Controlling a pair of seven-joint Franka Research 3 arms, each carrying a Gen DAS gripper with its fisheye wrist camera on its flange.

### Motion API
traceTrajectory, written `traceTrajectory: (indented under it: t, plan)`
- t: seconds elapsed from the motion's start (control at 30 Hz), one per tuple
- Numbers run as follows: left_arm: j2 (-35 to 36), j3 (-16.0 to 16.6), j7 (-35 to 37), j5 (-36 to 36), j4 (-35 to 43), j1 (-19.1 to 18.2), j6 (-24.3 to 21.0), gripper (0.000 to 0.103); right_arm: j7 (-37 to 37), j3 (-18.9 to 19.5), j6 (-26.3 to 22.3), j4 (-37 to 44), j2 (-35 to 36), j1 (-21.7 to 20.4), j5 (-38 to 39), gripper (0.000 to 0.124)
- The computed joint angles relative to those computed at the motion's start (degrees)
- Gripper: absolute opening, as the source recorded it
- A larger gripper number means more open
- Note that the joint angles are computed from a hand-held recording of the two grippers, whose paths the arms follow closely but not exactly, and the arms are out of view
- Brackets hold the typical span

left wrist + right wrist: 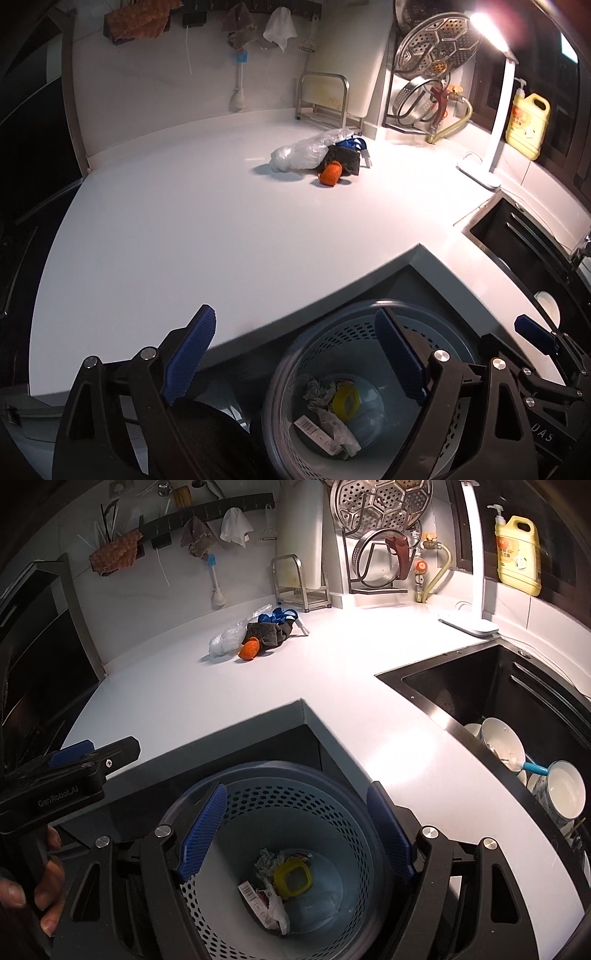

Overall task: Collect trash
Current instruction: 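Move both grippers back to the plastic bag, peel and cloth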

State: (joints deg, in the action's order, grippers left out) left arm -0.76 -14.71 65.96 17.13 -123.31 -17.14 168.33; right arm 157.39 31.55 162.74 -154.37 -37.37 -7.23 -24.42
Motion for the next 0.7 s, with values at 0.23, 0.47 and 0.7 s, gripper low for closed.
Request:
traceTrajectory:
  t: [0.23,0.47,0.7]
  plan:
    - [5.9,1.2,-5.2,6.5,9.3,0.1,-1.4,0.089,-2.7,-1.2,2.2,4.5,4.9,-3.6,-2.6,0.075]
    - [12.1,3.3,-9.4,11.8,18.4,-0.8,-3.6,0.089,-2.6,-1.8,3.6,11.4,13.3,-7.1,-7.6,0.075]
    - [18.2,4.3,-7.9,11.6,26.4,-0.9,-6.2,0.089,3.2,-2.4,2.7,21.1,23.6,-8.5,-17.4,0.075]
